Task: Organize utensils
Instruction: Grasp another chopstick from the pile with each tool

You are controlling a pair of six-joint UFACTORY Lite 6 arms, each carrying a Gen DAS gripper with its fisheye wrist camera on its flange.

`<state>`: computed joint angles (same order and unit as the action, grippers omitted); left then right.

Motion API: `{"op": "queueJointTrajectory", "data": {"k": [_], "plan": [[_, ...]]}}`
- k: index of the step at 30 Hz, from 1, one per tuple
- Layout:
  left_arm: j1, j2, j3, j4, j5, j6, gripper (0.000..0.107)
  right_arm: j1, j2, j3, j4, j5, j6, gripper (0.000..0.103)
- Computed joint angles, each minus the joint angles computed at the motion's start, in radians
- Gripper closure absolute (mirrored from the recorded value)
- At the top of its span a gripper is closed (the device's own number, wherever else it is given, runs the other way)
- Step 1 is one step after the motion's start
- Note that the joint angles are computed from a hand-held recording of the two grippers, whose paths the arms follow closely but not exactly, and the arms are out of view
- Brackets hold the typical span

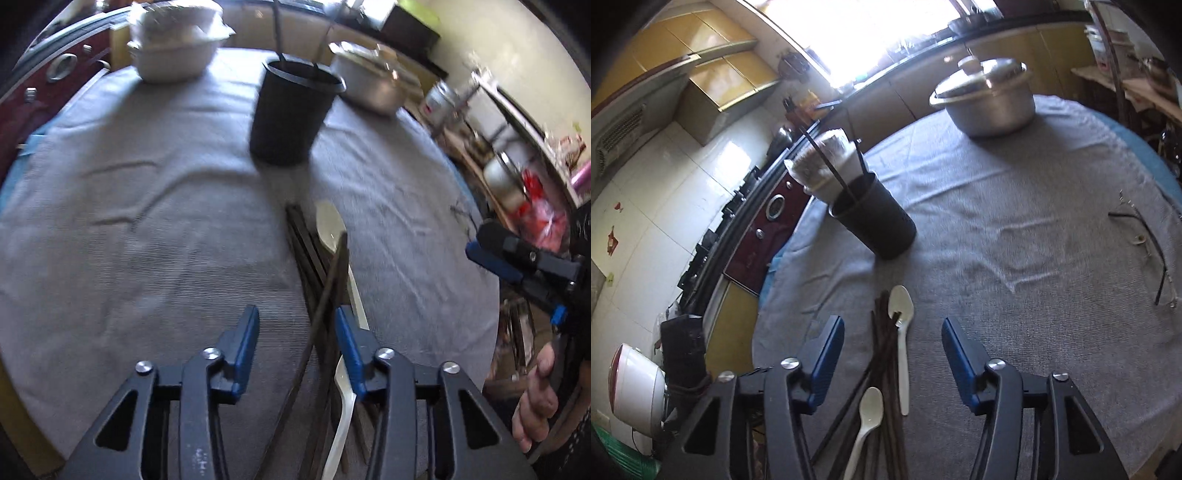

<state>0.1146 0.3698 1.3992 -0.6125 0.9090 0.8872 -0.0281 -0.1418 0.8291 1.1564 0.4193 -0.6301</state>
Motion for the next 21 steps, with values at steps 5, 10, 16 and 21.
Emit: {"op": "queueJointTrajectory", "data": {"k": [5, 10, 16, 21], "plan": [[-0.056, 0.087, 0.051, 0.043, -0.012, -0.036, 0.081, -0.025, 0.107, 0.030, 0.113, 0.020, -0.138, 0.047], [-0.075, 0.101, 0.062, 0.059, -0.027, -0.035, 0.084, -0.036, 0.172, 0.065, 0.151, 0.030, -0.186, 0.047], [-0.095, 0.158, 0.142, 0.082, 0.007, -0.096, 0.099, -0.015, 0.244, 0.122, 0.128, 0.028, -0.178, 0.047], [-0.060, 0.157, 0.141, 0.041, -0.020, -0.089, 0.102, 0.010, 0.334, 0.188, 0.122, 0.063, -0.164, 0.055]]}}
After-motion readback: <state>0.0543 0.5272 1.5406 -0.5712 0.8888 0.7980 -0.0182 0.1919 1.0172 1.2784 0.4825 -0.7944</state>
